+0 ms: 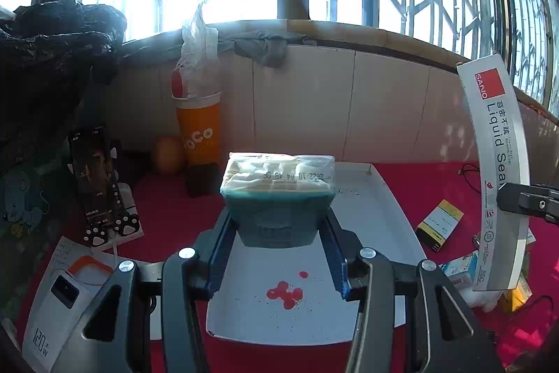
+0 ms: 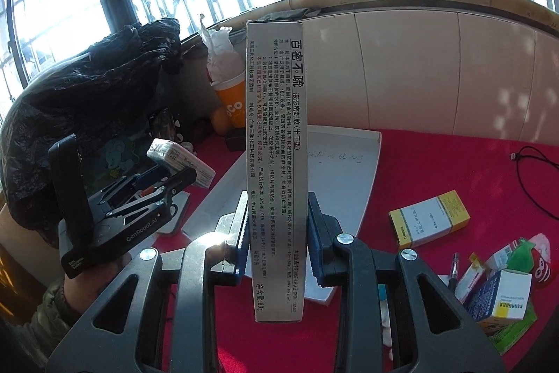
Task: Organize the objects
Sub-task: 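Carry the blue-green pack and sealant box over the white tray with both tools, then lower both held items into the white tray and open both tools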
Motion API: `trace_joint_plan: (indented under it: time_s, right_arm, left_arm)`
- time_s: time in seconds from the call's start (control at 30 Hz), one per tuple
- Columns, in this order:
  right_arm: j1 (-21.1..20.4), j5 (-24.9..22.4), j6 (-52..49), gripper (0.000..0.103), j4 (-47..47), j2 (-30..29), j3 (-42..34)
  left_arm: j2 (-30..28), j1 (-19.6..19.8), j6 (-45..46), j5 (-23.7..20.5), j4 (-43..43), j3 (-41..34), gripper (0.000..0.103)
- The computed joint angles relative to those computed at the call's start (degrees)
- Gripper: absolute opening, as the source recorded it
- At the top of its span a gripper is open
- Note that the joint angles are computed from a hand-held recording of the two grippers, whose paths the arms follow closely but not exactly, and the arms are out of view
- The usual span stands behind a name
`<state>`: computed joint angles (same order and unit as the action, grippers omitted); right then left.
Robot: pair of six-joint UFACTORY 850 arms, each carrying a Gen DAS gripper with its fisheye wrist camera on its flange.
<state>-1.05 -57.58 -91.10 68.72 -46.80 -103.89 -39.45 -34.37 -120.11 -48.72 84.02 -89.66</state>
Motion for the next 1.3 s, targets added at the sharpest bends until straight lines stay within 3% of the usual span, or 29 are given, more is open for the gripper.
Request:
trace_joint_plan:
  time_s: [0.27,0.4,0.5,0.73,0.77,0.8,0.87,0.93,1.13,1.3]
  right_arm:
    - [3.31,0.70,11.88,0.028,-7.54,-5.93,-8.65]
    - [5.49,3.74,16.83,0.028,-12.07,-9.06,-12.36]
    - [6.50,3.12,22.66,0.028,-15.41,-12.52,-16.70]
    - [7.92,2.49,30.87,0.030,-18.70,-17.93,-23.26]
    - [8.00,3.29,29.58,0.039,-17.94,-17.66,-22.58]
    - [8.19,5.00,28.13,0.064,-17.17,-16.83,-21.16]
    - [8.12,7.41,24.90,0.093,-14.74,-15.33,-18.57]
    - [7.90,9.27,23.57,0.093,-13.22,-14.18,-16.98]
    - [5.25,10.36,17.80,0.093,-6.46,-10.29,-12.25]
    - [0.79,7.35,11.02,0.093,1.46,-6.00,-7.17]
  left_arm:
    - [-3.48,4.01,4.62,6.73,-4.17,-6.16,0.049]
    - [-6.90,6.36,8.96,10.35,-9.62,-10.75,0.049]
    - [-9.72,7.37,12.88,10.55,-14.79,-14.00,0.049]
    - [-11.96,8.30,13.54,10.69,-17.56,-15.78,0.050]
    - [-11.85,8.43,13.29,11.30,-17.64,-15.48,0.052]
    - [-11.63,8.45,12.30,11.59,-16.86,-14.98,0.055]
    - [-11.17,8.21,9.28,10.44,-13.46,-14.06,0.092]
    - [-10.29,7.82,5.05,8.83,-9.50,-12.64,0.103]
    - [-7.39,6.77,-0.75,7.59,-5.45,-9.50,0.103]
    - [-4.97,4.13,-8.35,5.98,2.32,-6.91,0.103]
